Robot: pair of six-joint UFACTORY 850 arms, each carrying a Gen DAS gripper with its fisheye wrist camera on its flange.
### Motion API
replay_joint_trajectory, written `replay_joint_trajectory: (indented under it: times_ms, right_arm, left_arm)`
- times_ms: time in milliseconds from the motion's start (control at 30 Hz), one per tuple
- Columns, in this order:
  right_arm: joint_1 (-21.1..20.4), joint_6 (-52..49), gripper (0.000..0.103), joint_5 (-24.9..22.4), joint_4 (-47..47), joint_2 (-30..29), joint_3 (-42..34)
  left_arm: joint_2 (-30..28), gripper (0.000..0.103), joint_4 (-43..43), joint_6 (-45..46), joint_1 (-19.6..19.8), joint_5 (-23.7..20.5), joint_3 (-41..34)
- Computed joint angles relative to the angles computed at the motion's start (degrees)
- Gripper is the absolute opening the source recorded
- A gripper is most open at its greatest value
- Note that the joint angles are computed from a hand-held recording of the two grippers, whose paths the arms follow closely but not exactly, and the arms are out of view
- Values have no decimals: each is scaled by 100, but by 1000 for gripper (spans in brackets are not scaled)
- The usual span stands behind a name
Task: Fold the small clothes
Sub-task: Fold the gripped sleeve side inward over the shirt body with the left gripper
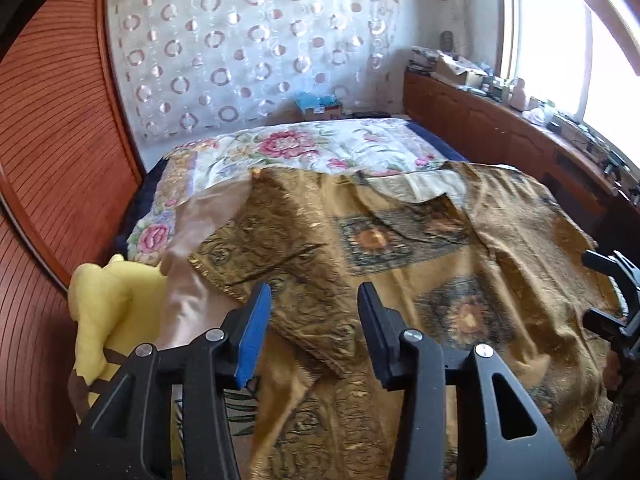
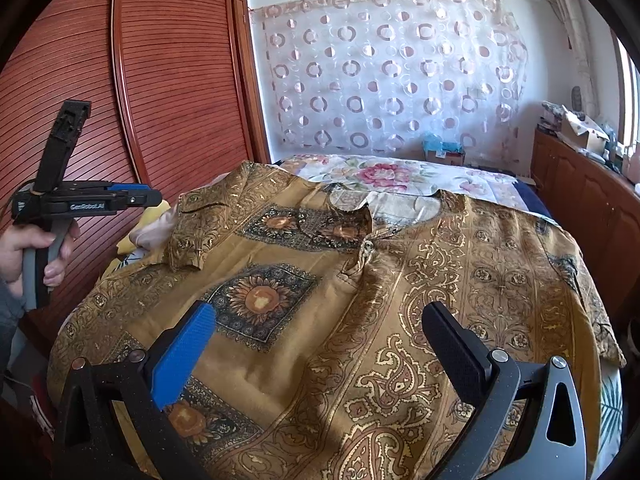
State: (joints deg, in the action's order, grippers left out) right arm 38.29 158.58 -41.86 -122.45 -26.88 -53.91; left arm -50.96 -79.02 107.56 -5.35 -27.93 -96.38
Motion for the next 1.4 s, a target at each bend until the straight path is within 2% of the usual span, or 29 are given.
replay_joint_trajectory:
  times_ms: [167, 233, 367, 500, 600, 733, 800, 867, 967, 1167, 1267, 1300, 1367, 1400]
  right_arm:
    - [-155, 27, 103, 272, -290, -42, -73]
    - [-218, -68, 103, 435, -359, -76, -165]
    - [-347, -195, 103, 749, -493, -178, -427]
    - [-316, -149, 103, 736, -620, -179, -471]
    - [-262, -128, 103, 680, -665, -172, -436]
    - [-205, -195, 103, 560, -598, -173, -374]
    - [-196, -145, 103, 508, -604, -163, -340]
    - [-182, -12, 103, 467, -631, -151, -306]
    - [-170, 136, 103, 427, -695, -147, -263]
    - [-157, 63, 103, 294, -525, -61, -153]
    - [-191, 118, 103, 240, -463, 4, -42]
    - [-209, 148, 103, 230, -446, 26, 2]
    - [-234, 195, 103, 206, -403, 80, 85]
    - [-233, 218, 103, 181, -371, 110, 133]
  left_arm:
    - [-732, 46, 1325, -1713, -85, 275, -947]
    - [-1081, 46, 2121, -2760, -109, 270, -1450]
    - [-1600, 46, 2665, -3757, -104, -186, -2263]
    - [-2176, 46, 3392, -4813, -133, -582, -3234]
    - [-2224, 45, 3346, -4889, -135, -568, -3308]
    - [-1935, 10, 3121, -4419, -164, -304, -2822]
    - [-1587, 6, 2357, -3403, -192, 153, -2228]
    - [-1280, 6, 1533, -2446, -233, 406, -1750]
    - [-966, 5, 447, -1275, -259, 317, -1335]
    - [-627, 5, 341, -924, -502, 77, -1065]
    - [-461, 6, 99, -406, -668, -31, -864]
    - [-458, 8, 159, -407, -718, -31, -876]
    - [-462, 20, 282, -501, -770, -158, -930]
    - [-457, 32, 282, -495, -776, -240, -938]
